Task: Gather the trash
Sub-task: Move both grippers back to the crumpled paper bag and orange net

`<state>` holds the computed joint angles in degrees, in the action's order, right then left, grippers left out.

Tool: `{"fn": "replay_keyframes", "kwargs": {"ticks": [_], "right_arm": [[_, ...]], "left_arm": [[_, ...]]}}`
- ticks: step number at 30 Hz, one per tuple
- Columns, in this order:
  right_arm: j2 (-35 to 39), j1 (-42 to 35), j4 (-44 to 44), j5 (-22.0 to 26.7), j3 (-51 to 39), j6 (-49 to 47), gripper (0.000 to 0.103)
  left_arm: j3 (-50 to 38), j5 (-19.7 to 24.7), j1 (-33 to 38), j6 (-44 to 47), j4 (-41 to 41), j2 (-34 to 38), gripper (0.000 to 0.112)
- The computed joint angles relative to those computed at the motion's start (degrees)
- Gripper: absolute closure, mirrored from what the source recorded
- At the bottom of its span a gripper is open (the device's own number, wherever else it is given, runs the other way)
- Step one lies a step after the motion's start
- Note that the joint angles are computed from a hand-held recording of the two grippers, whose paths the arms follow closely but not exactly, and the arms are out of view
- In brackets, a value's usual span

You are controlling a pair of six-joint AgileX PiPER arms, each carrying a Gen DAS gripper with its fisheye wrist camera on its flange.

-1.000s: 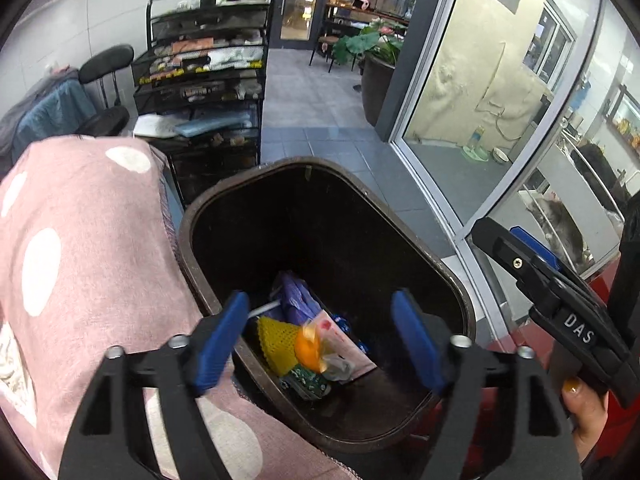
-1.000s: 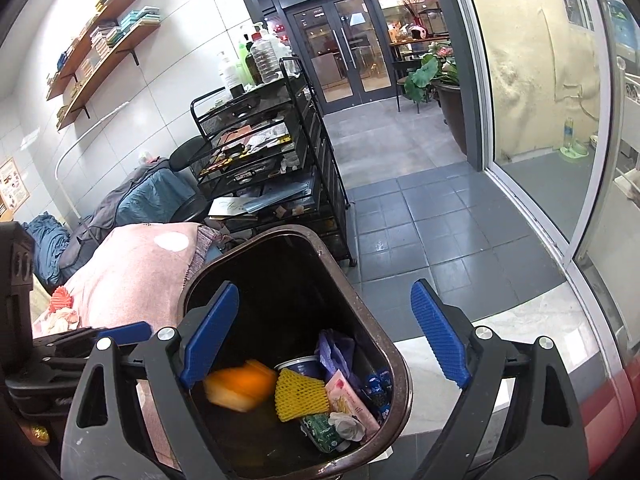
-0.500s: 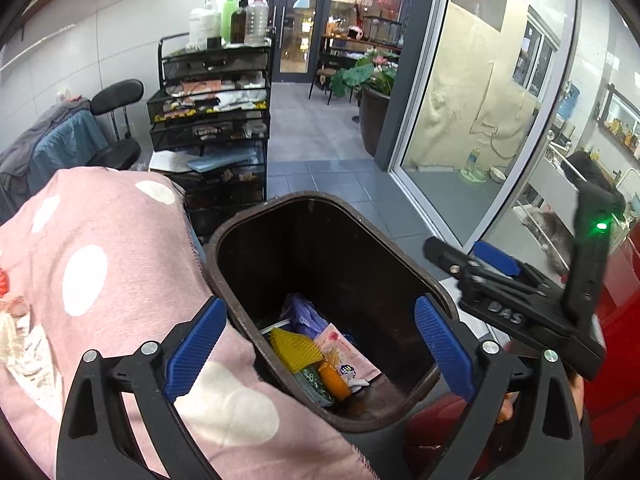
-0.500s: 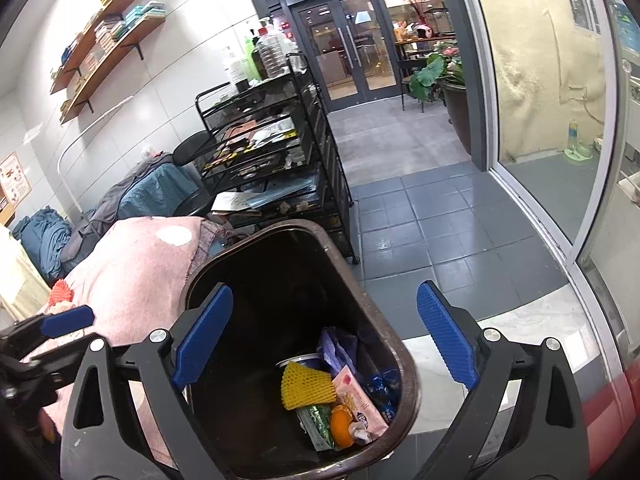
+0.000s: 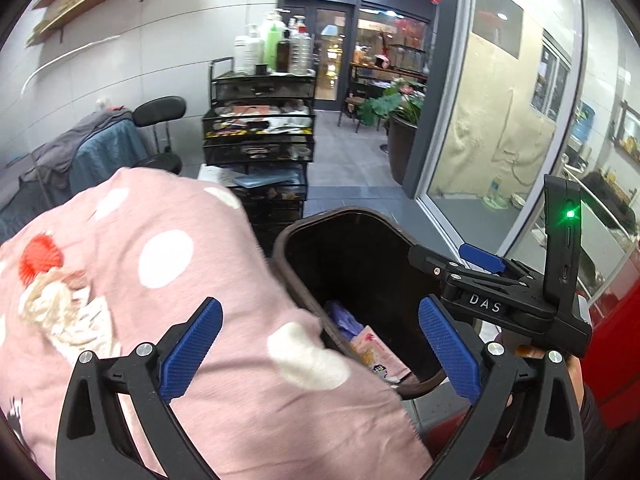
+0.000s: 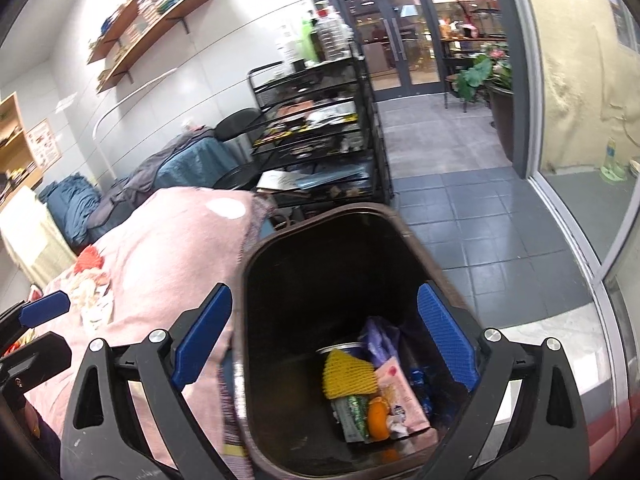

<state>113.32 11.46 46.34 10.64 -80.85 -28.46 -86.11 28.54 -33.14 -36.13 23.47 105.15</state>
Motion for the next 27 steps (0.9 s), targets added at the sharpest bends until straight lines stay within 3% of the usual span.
{"fn": "replay_keyframes", "kwargs": {"ticks": [11,18,25,27], "right_arm": [[4.15,7.81,-8.08,7.53,-11.23,4.02,0.010],[9.43,13.69,-13.98,15.72,-23.44,6.80,0.010],[17.73,19.78,-20.65,27.00,-40.86,10.97,0.010],[21.98,21.44,-23.06,32.61,-49.53,13.10,0.010]], "left_arm": [[14.54,0.04,2.79,-20.70,18.98,-9.27,0.015],[23.54,-1.28,9.02,-24.88,20.94,-15.86,0.015],[31.43,-2.14,17.70,-25.06,20.42,-22.04,0.015],[33.61,-2.81,20.95,-23.58,19.05,-23.71,0.015]]}}
